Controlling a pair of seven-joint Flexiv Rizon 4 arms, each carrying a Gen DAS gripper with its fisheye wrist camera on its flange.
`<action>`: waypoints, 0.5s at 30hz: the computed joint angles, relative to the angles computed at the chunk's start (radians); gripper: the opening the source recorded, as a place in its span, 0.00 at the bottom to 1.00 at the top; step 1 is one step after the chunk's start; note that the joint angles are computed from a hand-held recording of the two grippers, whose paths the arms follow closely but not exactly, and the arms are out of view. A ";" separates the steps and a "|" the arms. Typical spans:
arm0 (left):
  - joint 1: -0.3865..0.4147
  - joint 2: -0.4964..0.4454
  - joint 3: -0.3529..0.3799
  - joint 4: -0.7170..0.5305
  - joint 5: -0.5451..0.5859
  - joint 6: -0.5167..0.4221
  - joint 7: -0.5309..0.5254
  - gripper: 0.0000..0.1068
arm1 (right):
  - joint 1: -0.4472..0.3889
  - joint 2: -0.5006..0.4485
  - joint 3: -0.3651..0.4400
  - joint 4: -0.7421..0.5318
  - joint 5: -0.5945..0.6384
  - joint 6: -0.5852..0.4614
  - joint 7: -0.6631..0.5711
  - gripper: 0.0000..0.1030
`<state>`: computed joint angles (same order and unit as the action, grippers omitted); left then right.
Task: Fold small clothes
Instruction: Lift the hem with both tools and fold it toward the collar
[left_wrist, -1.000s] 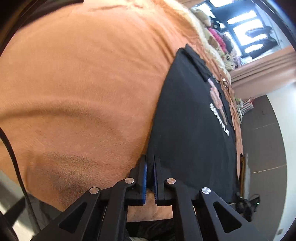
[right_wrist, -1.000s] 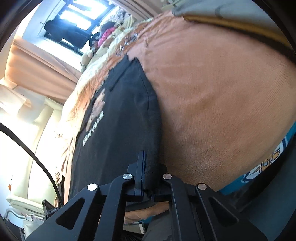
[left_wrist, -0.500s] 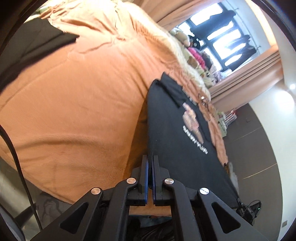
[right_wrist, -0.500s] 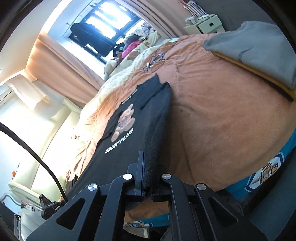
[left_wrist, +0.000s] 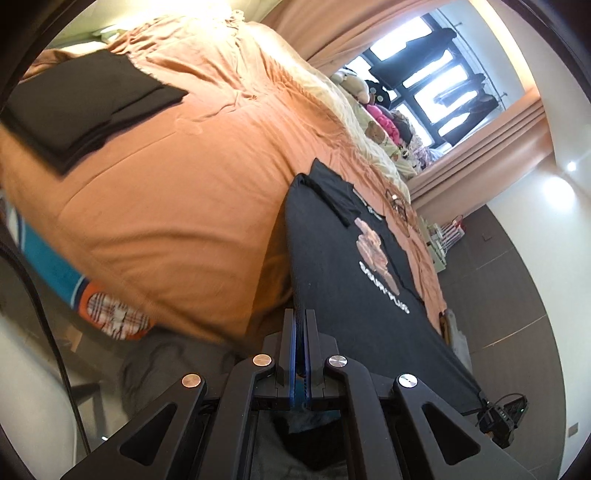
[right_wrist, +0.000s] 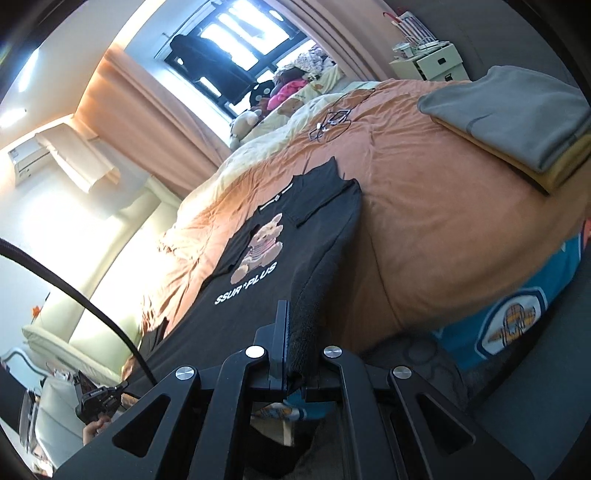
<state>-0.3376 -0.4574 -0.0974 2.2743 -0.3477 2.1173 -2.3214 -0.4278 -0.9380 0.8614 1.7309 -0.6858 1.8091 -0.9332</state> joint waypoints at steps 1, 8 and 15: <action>-0.009 0.009 0.002 0.017 -0.005 0.005 -0.003 0.02 | -0.016 0.003 0.011 0.016 -0.005 -0.003 0.000 0.00; -0.064 0.034 0.018 0.079 -0.055 0.005 0.002 0.02 | -0.092 -0.007 0.083 0.041 0.006 -0.102 -0.064 0.00; -0.029 0.028 0.036 0.006 -0.047 -0.072 0.055 0.02 | -0.040 -0.044 0.115 -0.095 0.075 -0.207 -0.130 0.00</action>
